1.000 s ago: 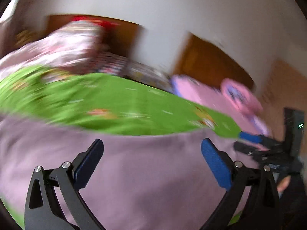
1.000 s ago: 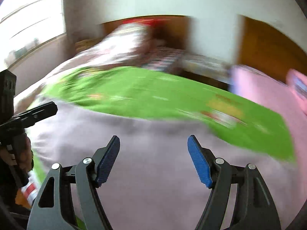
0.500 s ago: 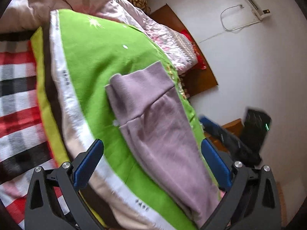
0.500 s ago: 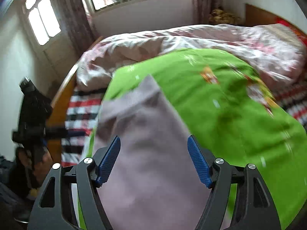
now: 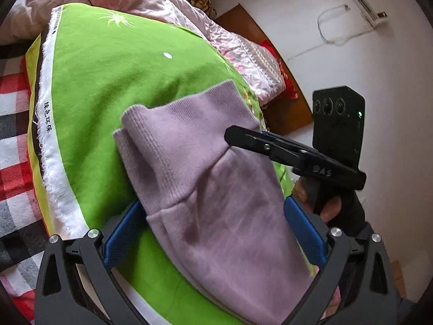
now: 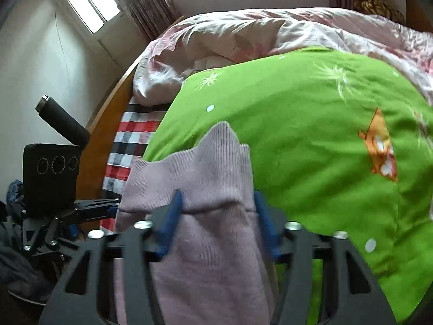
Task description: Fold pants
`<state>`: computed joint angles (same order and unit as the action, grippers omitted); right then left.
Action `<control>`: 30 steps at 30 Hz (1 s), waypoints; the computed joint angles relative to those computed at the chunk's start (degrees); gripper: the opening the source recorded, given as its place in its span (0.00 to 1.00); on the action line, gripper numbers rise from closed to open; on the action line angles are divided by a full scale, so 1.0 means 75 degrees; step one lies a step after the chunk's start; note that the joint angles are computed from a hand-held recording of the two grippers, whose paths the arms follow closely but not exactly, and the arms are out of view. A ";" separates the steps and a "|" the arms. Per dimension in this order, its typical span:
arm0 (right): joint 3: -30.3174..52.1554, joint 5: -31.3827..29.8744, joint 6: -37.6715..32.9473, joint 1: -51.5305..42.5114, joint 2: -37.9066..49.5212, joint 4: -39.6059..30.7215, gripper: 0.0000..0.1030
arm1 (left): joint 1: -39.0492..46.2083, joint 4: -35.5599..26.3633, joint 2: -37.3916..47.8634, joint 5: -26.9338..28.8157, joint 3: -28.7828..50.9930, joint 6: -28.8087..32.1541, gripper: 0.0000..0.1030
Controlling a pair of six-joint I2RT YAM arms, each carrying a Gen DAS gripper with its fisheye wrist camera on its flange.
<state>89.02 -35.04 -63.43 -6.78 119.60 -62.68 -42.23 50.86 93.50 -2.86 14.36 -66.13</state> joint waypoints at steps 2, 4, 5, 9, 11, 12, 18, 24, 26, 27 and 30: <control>-0.0619 -0.0050 0.0046 -0.0061 -0.0531 0.0632 0.23 | 0.0059 0.0297 0.0103 0.0013 -0.0093 -0.0116 0.98; -0.0961 -0.0291 0.0013 -0.0179 -0.0882 0.0903 0.23 | 0.0029 0.0154 -0.0014 -0.0066 -0.0112 -0.0137 0.98; -0.1105 -0.0483 -0.0003 -0.0267 -0.1061 0.0947 0.23 | -0.0015 -0.0054 -0.0141 -0.0169 -0.0099 -0.0119 0.98; -0.1099 -0.1455 -0.0760 -0.0713 -0.1440 0.0090 0.23 | -0.0156 -0.0559 -0.0605 -0.0513 -0.0209 -0.0053 0.98; -0.1074 -0.1523 -0.0823 -0.0771 -0.1472 0.0002 0.23 | 0.0042 -0.0240 -0.0439 -0.0210 -0.0274 -0.0047 0.98; -0.1009 -0.1542 -0.0769 -0.0784 -0.1401 -0.0041 0.23 | 0.0174 -0.0087 -0.0314 -0.0024 -0.0253 -0.0009 0.98; -0.0964 -0.1674 -0.0377 -0.0808 -0.0993 0.0197 0.23 | 0.0601 -0.0302 -0.0010 0.0190 0.0220 0.0625 0.73; -0.1054 -0.1525 0.0139 -0.0779 -0.0822 0.0720 0.23 | 0.0153 -0.2030 -0.0450 -0.0767 0.0793 0.1455 0.25; -0.1368 -0.1172 0.0618 -0.0634 -0.1002 0.1408 0.25 | -0.0012 -0.2604 -0.0506 -0.1103 0.1055 0.1609 0.24; -0.1555 -0.0847 0.1025 -0.0508 -0.1102 0.1851 0.25 | -0.0076 -0.2901 -0.0518 -0.1232 0.1194 0.1662 0.24; -0.2084 -0.0211 0.1986 -0.0328 -0.1559 0.2911 0.28 | -0.0072 -0.3191 -0.0488 -0.1326 0.1347 0.1741 0.24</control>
<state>73.39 -36.62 -48.53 -9.24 107.90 -40.84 -42.78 26.93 89.84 -12.81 24.46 -53.08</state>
